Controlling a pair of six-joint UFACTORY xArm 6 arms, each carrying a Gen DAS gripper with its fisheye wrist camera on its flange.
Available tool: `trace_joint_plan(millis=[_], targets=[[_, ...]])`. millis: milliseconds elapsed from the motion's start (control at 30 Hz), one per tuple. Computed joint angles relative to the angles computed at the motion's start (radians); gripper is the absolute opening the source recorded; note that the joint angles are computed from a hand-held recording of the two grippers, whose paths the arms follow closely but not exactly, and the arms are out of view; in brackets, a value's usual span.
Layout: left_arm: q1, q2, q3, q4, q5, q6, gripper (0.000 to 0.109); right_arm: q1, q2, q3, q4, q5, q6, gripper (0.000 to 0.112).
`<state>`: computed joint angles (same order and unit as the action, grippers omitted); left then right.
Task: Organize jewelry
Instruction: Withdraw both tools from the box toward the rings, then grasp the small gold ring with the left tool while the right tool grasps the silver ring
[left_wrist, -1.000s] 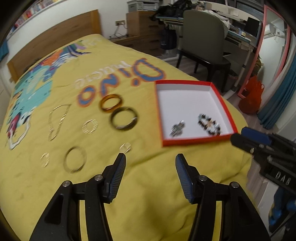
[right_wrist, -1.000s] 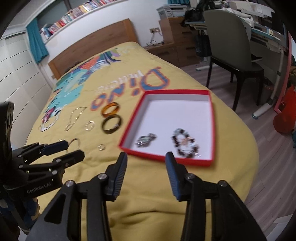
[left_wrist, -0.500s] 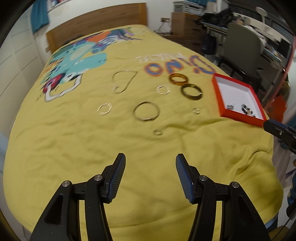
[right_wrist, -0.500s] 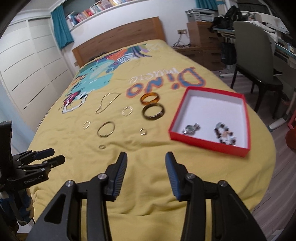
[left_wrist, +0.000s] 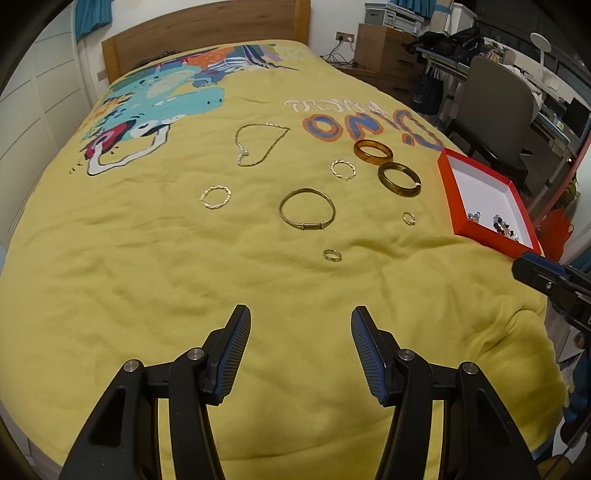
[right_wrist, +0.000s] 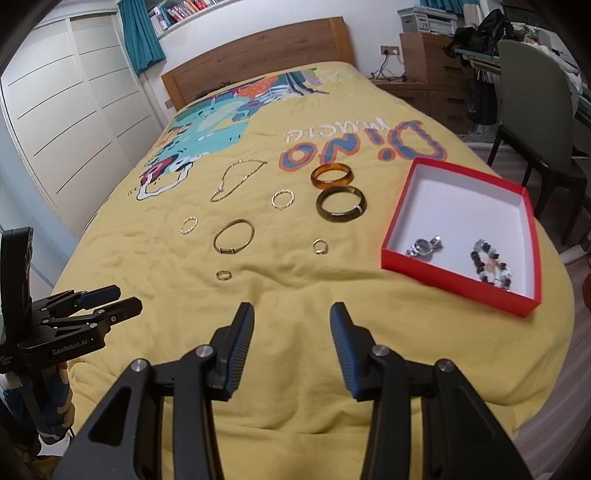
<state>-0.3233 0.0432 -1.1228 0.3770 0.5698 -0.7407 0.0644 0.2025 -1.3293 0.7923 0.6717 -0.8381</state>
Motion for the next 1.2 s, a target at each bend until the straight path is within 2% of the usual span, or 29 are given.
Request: trace_joint_plan(millis=[167, 433, 600, 767, 1000, 1100, 1167, 1200], targets=[[0.016, 0.102, -0.087, -0.082, -0.017, 0.097, 0.051, 0.022, 0.103, -0.106, -0.022, 0.01, 0.034, 0.04], [0.025, 0.314, -0.305, -0.261, 0.028, 0.329, 0.04, 0.06, 0.357, -0.388, -0.121, 0.055, 0.149, 0.04], [0.04, 0.412, -0.408, -0.32, 0.059, 0.383, 0.035, 0.069, 0.502, -0.571, -0.208, 0.093, 0.245, 0.04], [0.051, 0.451, -0.432, -0.381, 0.067, 0.432, 0.027, 0.068, 0.624, -0.746, -0.277, 0.157, 0.328, 0.04], [0.056, 0.453, -0.414, -0.428, 0.044, 0.468, 0.023, 0.073, 0.751, -0.933, -0.34, 0.24, 0.409, 0.035], [0.055, 0.451, -0.407, -0.426, 0.039, 0.47, 0.021, 0.074, 0.773, -0.959, -0.355, 0.249, 0.429, 0.029], [0.052, 0.452, -0.408, -0.425, 0.04, 0.47, 0.02, 0.073, 0.774, -0.956, -0.353, 0.251, 0.43, 0.018], [0.052, 0.453, -0.409, -0.423, 0.04, 0.467, 0.02, 0.073, 0.77, -0.949, -0.348, 0.25, 0.425, 0.018]])
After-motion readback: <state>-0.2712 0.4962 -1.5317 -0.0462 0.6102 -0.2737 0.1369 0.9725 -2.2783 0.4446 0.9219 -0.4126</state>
